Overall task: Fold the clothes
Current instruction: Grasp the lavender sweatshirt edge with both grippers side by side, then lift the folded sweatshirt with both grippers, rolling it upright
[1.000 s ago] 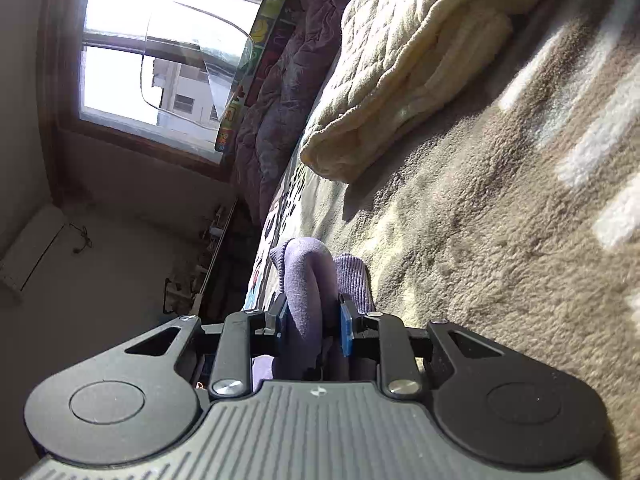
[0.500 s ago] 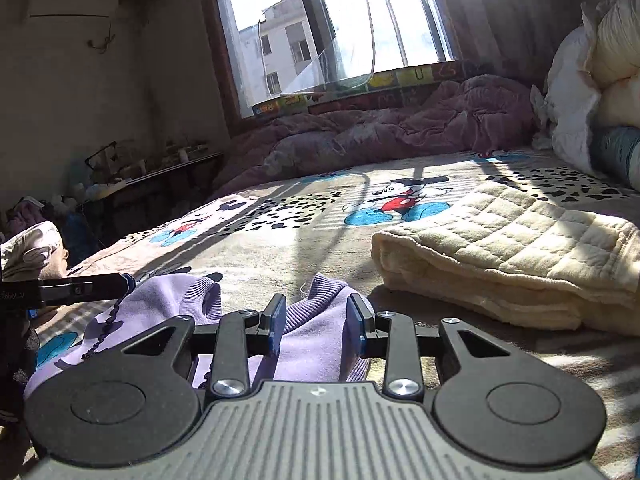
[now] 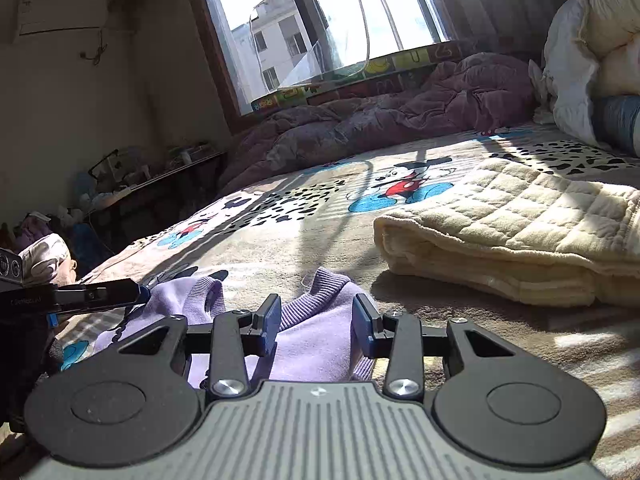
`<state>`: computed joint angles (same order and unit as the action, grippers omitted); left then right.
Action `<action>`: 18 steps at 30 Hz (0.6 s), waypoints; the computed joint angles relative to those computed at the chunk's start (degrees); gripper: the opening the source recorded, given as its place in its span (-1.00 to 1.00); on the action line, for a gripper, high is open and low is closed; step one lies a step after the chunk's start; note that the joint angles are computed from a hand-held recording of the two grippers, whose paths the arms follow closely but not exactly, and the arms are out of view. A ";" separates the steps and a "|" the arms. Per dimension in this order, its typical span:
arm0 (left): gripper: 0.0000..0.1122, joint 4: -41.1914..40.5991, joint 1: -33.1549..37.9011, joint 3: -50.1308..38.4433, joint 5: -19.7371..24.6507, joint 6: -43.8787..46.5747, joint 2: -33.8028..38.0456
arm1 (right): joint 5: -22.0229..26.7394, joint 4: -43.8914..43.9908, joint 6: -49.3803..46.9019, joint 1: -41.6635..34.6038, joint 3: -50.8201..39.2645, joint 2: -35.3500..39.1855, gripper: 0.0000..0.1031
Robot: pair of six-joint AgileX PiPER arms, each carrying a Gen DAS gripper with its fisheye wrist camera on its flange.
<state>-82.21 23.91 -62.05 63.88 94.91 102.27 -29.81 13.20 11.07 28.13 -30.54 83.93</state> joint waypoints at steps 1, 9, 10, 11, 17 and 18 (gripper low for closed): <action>0.03 2.69 -0.86 -2.79 -1.02 -4.62 2.16 | 0.69 2.23 -2.79 0.69 -0.52 0.43 -0.19; -0.18 5.95 -0.43 -5.88 -0.85 -11.39 5.89 | 3.32 -2.66 3.22 -1.61 -1.84 2.96 -0.13; -0.18 5.78 -0.28 -4.57 -1.34 -9.91 4.50 | 3.35 -2.07 2.45 -1.40 -1.94 3.23 -0.13; -0.17 5.18 0.03 -2.50 -2.02 -7.84 2.23 | 3.40 -1.67 1.94 -1.26 -2.03 3.46 -0.13; -0.09 1.39 5.09 11.00 0.30 4.58 -14.02 | 1.50 2.05 -2.23 0.82 2.17 -4.08 -0.09; -0.07 1.63 5.94 13.10 0.71 6.70 -16.70 | 1.28 4.34 -5.52 2.47 3.56 -7.31 -0.09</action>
